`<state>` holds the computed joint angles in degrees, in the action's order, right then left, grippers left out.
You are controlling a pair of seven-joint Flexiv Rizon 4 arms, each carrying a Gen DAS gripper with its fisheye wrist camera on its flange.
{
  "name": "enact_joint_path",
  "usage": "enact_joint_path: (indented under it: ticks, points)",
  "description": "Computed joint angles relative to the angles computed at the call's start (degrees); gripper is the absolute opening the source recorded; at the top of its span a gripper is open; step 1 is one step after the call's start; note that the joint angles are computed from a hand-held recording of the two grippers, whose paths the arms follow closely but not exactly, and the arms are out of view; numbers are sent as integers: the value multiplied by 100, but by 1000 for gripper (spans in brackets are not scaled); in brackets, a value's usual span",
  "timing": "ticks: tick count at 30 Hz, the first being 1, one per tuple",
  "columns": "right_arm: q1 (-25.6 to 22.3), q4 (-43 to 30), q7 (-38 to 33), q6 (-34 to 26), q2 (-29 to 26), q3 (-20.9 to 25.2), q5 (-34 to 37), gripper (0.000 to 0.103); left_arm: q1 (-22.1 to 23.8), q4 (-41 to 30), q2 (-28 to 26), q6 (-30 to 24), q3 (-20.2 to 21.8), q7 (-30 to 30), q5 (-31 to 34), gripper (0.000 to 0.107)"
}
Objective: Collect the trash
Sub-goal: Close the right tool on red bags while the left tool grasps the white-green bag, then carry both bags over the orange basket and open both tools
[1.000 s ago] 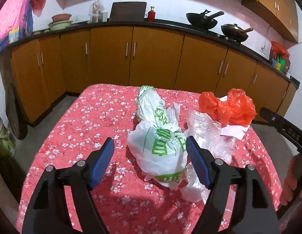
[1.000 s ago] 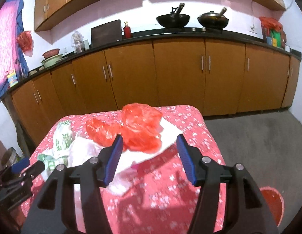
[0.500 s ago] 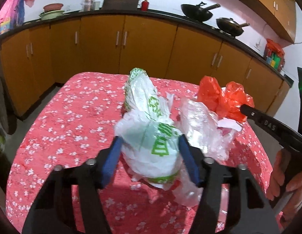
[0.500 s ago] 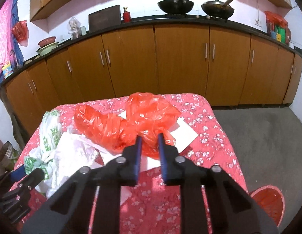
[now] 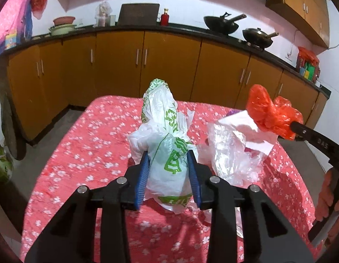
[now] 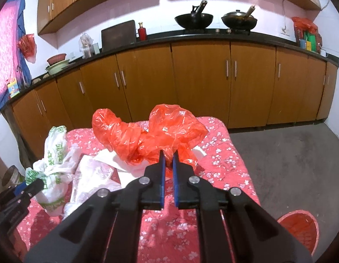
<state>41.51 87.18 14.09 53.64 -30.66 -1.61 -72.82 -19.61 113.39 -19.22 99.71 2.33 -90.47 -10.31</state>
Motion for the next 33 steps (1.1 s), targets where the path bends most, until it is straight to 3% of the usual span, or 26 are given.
enact_joint_path:
  ticks: [8, 19, 33]
  points:
    - [18, 438, 233, -402, 469, 149, -453, 7, -23, 116, 269, 154, 28, -3, 9, 35]
    - [-259, 1311, 702, -1222, 1305, 664, -837, 7, 189, 149, 539, 340, -677, 143, 51, 35]
    - [-816, 2948, 1234, -2502, 2677, 1497, -473, 7, -388, -416, 109, 123, -1321, 352, 186, 35]
